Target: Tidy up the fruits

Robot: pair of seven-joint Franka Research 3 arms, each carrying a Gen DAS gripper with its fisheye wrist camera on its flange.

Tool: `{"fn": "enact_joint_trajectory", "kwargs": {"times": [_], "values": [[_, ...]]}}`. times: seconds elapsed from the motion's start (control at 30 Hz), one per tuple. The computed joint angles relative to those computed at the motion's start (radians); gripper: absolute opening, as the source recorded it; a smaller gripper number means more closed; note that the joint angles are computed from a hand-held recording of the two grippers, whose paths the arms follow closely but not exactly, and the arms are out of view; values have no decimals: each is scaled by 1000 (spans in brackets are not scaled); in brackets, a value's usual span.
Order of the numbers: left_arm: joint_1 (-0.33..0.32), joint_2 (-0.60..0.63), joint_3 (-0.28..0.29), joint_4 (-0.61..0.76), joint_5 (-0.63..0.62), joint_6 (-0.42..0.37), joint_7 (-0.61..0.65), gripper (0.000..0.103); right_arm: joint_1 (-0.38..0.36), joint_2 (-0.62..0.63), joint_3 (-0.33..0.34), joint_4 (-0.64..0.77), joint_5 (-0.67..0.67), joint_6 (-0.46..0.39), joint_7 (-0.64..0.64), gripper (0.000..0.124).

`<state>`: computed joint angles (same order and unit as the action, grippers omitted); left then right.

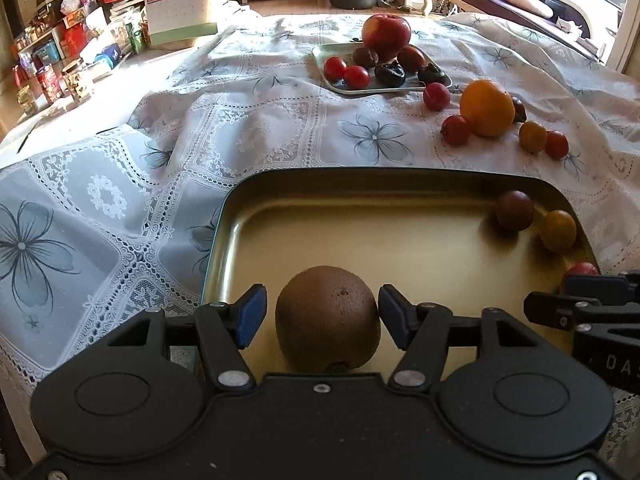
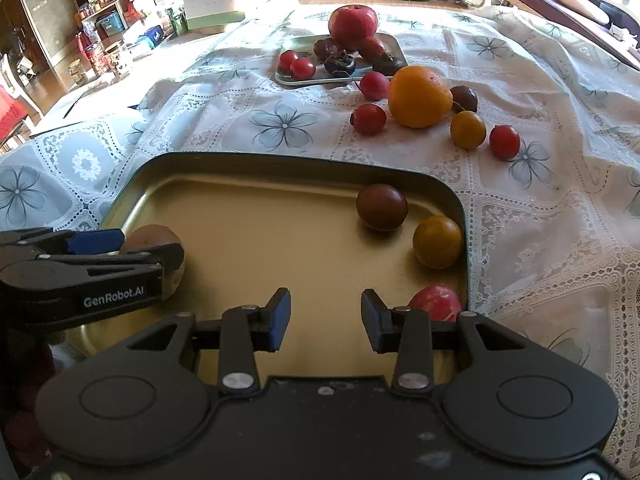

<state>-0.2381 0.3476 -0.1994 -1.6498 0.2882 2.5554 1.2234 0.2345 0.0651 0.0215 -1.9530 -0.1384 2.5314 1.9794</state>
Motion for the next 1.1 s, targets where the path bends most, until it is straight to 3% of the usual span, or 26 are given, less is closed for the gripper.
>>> {"fn": "enact_joint_trajectory", "kwargs": {"times": [0.27,0.6,0.87,1.1], "values": [[1,0,-2,5,-8,2,11,65,-4,-8,1,-5,21,3,-18,41],[2,52,-9,109,-37,-25,52,65,-46,16,-23,63,147,-41,-55,42],[-33,185,-9,333,-41,-108,122,65,-92,140,-85,245,86,-109,64,42],[-84,410,-7,718,-91,-297,187,65,-114,330,-140,500,20,-248,127,42]]}}
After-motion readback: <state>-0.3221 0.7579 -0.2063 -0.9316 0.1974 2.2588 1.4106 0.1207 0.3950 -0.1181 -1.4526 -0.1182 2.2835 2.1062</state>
